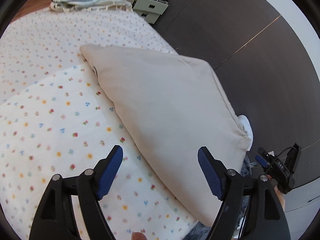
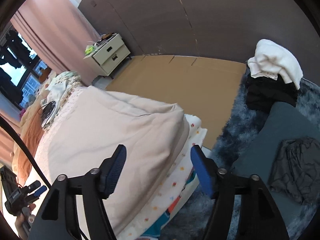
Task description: Fold large clothes
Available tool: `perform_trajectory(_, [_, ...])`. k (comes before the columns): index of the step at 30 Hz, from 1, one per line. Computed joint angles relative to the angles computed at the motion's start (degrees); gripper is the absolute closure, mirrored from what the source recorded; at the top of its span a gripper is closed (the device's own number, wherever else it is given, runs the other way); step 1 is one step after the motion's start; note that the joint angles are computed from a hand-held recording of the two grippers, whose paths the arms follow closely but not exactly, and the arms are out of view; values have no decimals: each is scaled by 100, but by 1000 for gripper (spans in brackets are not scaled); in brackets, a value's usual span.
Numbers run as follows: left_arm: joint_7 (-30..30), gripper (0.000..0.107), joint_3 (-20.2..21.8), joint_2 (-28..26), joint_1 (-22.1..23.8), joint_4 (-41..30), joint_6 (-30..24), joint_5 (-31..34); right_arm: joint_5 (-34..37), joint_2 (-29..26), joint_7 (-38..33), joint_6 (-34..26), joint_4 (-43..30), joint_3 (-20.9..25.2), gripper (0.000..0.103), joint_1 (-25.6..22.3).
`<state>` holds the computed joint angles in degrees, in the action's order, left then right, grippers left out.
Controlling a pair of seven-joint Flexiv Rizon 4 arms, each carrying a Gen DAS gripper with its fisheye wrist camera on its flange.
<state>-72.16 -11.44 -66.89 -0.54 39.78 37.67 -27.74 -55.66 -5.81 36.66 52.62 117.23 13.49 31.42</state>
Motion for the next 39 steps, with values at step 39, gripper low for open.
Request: perform_trajectory(39, [6199,4,506,6582,-55,8082,4040,-5656,-757,-319,-1,-5926,-2361,1298,0,3714])
